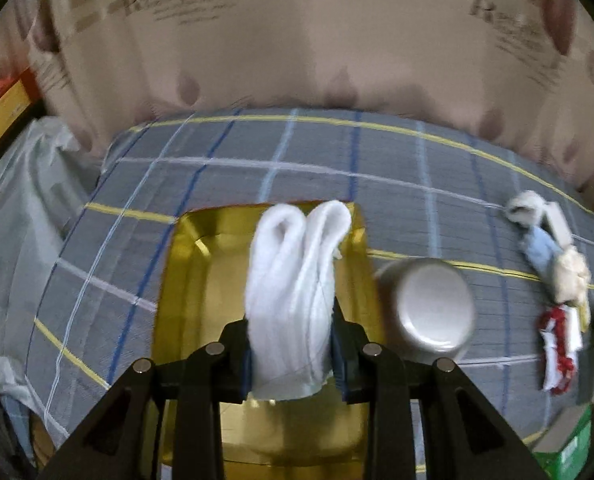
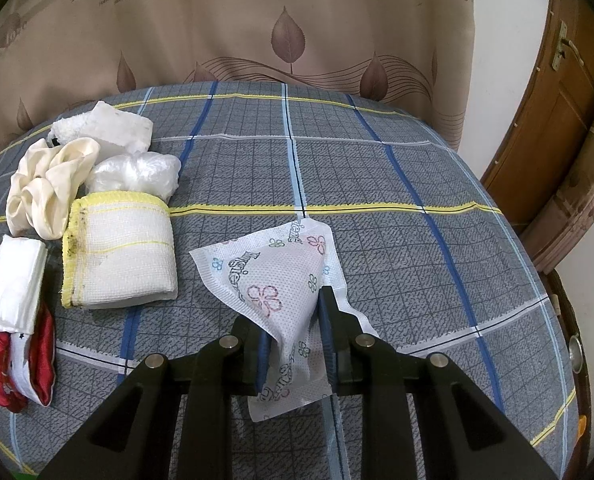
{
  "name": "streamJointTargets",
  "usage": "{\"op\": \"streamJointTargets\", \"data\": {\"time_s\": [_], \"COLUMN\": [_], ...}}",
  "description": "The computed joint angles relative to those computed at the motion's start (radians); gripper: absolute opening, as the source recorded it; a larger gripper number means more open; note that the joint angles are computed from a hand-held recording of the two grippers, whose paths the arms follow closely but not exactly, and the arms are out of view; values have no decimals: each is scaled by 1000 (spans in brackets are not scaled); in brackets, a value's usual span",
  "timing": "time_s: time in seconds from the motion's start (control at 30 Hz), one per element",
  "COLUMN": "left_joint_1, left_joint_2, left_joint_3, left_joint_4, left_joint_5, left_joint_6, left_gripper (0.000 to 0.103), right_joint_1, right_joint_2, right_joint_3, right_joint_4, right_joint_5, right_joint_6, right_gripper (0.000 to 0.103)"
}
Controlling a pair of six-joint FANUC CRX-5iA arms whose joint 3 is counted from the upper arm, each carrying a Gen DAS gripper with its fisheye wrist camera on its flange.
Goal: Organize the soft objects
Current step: 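Carry the white socks with the left gripper into the gold tin and release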
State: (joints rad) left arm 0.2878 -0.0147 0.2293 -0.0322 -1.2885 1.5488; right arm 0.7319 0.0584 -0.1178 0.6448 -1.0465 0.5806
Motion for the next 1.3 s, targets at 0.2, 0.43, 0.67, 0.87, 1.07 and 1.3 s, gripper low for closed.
{"op": "streamJointTargets", "data": {"time_s": [0.2,0.43,0.67,0.87,1.07,1.3], "left_joint_1": [28,22,30,38,79,142], "left_joint_2": [22,32,50,42,10,-66], "left_joint_3": [-24,-28,-15,-27,-50,-125], "left_joint_4": [-40,-103,-117,-116,-36,56], "left_joint_5": [-13,-10,-25,-17,-2,30], "left_joint_6": [2,12,14,10,-7,-61], "left_gripper": [30,32,43,53,53,53], "right_joint_1": [-1,-1,0,0,1,-1], "right_joint_2": [0,0,2,2,3,5], "right_joint_3": [0,1,1,1,1,5], "right_joint_4": [0,-2,2,3,3,-5], "right_joint_5": [-2,-2,-6,-6,-6,-9], "right_joint_6": [7,8,8,7,7,28], "right_gripper": [22,22,22,22,22,24]}}
